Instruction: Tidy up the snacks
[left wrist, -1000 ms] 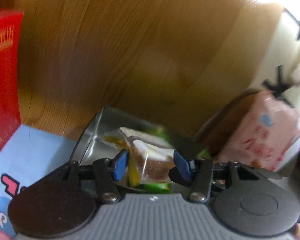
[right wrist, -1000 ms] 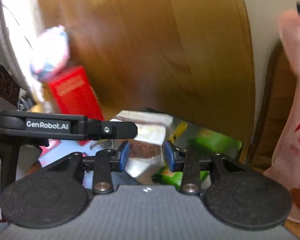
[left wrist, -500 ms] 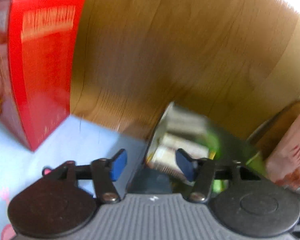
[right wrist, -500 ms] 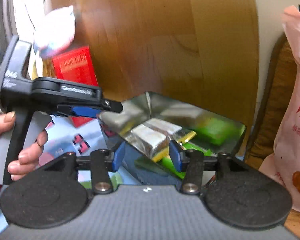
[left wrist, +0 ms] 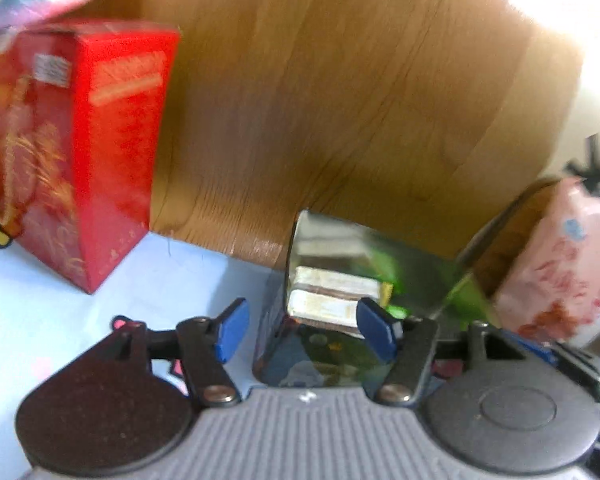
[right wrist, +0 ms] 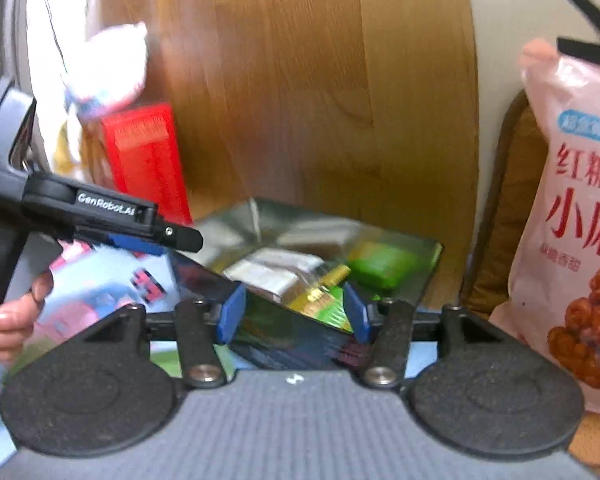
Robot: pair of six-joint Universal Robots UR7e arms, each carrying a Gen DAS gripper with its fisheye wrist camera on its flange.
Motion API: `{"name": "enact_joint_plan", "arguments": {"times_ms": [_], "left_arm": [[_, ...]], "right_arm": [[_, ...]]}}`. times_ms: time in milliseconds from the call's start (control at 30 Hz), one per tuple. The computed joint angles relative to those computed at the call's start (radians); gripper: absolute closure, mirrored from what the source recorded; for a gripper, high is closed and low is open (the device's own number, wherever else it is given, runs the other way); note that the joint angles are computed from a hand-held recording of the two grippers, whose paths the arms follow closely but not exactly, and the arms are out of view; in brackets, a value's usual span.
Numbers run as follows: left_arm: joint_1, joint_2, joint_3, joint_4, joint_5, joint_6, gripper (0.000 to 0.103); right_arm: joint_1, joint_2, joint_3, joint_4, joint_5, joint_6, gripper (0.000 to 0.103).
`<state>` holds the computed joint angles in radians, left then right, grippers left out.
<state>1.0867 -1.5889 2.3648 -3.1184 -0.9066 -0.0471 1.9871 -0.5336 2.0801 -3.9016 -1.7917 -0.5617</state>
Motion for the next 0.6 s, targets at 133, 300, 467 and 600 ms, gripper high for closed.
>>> {"name": "enact_joint_plan", "arguments": {"times_ms": [133,300,467,600], "left_arm": [[-0.021,-0.201,0.117,0.029,0.006,0.006,0.039],[-0.007,-0.404,0.235,0.097,0.025,-0.079,0.039],[0.087,-0.441,0.283,0.116,-0.047,-0.166,0.04],[0.05,-0.447,0.331,0.09,0.009,-0.136,0.041]], "right_arm": [[0.023,-0.026,0.061,0.032,0.062,0.045,0.046],[0.06,0.01,0.037,0.158,0.055,0.076,0.046],[0.114,0.096,-0.092,0.298,-0.018,0.086,0.047],[0.147,0.152,-0.148,0.341,-0.12,0.013,0.053]]}}
